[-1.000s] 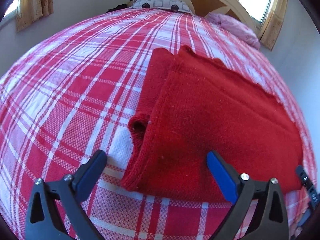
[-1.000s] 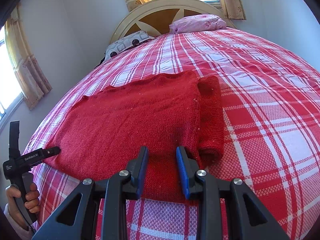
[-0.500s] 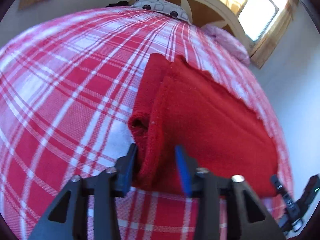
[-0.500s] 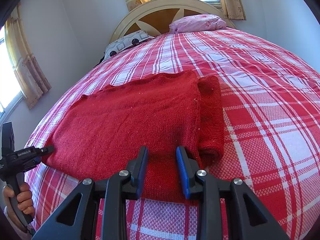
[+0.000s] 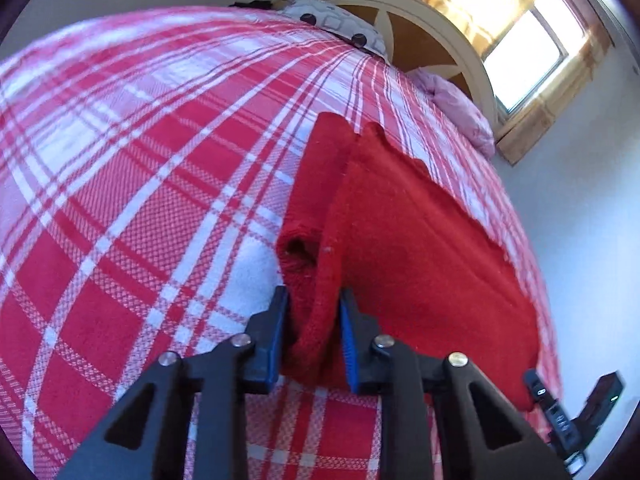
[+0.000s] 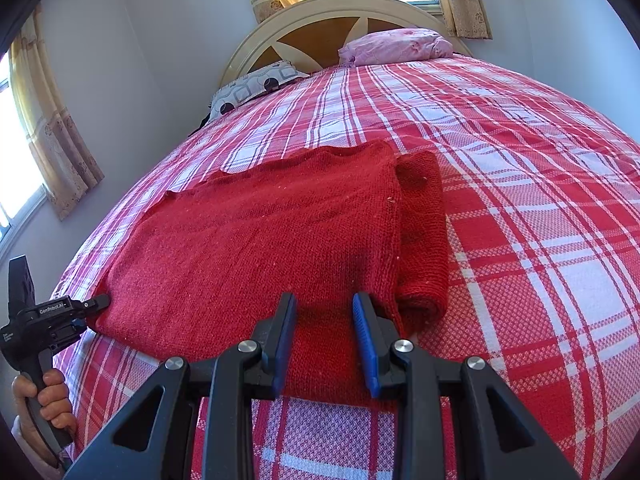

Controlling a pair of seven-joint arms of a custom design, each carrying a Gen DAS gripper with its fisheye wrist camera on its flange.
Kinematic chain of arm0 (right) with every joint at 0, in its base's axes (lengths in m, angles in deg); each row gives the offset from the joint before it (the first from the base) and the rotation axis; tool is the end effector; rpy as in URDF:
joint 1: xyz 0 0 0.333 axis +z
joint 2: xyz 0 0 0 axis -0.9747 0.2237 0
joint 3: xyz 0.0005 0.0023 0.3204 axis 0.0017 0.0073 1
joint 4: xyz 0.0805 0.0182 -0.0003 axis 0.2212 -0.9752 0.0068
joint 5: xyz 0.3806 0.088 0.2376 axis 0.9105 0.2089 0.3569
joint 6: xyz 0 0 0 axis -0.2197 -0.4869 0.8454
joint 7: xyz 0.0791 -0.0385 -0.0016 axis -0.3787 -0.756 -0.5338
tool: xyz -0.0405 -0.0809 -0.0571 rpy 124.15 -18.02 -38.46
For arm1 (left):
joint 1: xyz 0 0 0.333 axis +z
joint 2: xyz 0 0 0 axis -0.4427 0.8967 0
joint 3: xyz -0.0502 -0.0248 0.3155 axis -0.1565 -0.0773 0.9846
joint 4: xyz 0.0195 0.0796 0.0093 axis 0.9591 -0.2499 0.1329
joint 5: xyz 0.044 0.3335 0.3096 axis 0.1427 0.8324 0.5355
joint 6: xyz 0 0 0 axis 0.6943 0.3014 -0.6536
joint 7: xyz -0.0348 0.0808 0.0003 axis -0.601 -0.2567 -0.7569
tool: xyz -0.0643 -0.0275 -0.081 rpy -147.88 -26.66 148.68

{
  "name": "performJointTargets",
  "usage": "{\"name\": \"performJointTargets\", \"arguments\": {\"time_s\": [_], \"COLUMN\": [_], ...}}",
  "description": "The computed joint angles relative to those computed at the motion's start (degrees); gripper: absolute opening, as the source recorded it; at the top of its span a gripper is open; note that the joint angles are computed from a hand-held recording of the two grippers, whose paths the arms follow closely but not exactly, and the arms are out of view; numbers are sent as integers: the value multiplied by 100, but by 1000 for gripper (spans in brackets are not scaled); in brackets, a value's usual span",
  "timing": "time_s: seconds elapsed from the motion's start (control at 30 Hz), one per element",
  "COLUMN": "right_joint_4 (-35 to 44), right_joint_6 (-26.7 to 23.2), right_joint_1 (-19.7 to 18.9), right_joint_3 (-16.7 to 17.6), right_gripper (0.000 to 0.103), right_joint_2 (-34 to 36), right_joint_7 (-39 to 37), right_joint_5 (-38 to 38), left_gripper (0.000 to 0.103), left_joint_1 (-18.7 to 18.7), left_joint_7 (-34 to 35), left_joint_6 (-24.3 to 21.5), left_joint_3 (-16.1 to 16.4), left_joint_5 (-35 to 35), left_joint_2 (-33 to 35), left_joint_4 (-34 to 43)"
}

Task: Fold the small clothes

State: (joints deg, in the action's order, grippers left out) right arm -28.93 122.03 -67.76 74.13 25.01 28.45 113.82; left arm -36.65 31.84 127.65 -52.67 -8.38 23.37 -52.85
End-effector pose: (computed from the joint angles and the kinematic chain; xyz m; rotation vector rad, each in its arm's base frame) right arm 0.7370 0.1876 0.3773 -1.7472 1.4542 -0.3134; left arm 0.6391 -0.2114 0.3607 -2.4251 1.1477 -1.0682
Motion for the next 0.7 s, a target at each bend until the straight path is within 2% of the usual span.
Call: {"name": "performJointTargets", "arguments": {"time_s": [0.07, 0.23, 0.27, 0.3, 0.33, 0.4, 0.43, 0.5, 0.57, 0.63, 0.67, 0.7], "right_joint_4": [2, 1, -4, -13, -49, -172, -227, -250, -157, 116, 296, 593], "right_joint_6": [4, 3, 9, 31, 111, 460, 684, 747, 363, -247, -492, -827], "right_joint_1": [-3, -5, -37, -99, -242, -396, -433, -396, -289, -41, 34, 104], "right_joint_3": [4, 5, 40, 110, 275, 487, 572, 567, 436, 174, 123, 96], "right_gripper": [31, 31, 31, 31, 31, 31, 31, 31, 31, 31, 33, 42], "right_joint_2": [2, -2, -7, -17, -52, -166, -224, -335, -397, -332, -256, -102], "right_joint_7": [-9, -14, -60, -162, -405, -818, -1015, -1082, -990, -632, -553, -476], "right_joint_5": [13, 23, 78, 192, 473, 1026, 1273, 1457, 1337, 777, 598, 405], "left_gripper": [22, 22, 22, 21, 16, 14, 14, 14, 14, 14, 14, 14], "left_joint_1": [59, -55, -65, -73, -64, -93, -132, -291, -264, -241, -247, -248], "left_joint_7": [114, 422, 380, 253, 136, -349, -531, -1238, -1748, -2375, -2812, -3302], "left_joint_6": [64, -622, -636, -568, -454, -11, 30, 94, 186, 293, 324, 353], "left_joint_3": [-38, -136, -129, -99, -67, 110, 171, 384, 392, 416, 442, 455], "left_joint_5": [-114, -152, -113, -45, 25, 423, 625, 1495, 1995, 2575, 2998, 3486], "left_joint_2": [4, 16, 14, -1, -20, -71, -89, -143, -112, -66, -64, -63], "left_joint_4": [-29, 170, 173, 148, 102, -14, -20, 2, 81, 190, 243, 302]}}
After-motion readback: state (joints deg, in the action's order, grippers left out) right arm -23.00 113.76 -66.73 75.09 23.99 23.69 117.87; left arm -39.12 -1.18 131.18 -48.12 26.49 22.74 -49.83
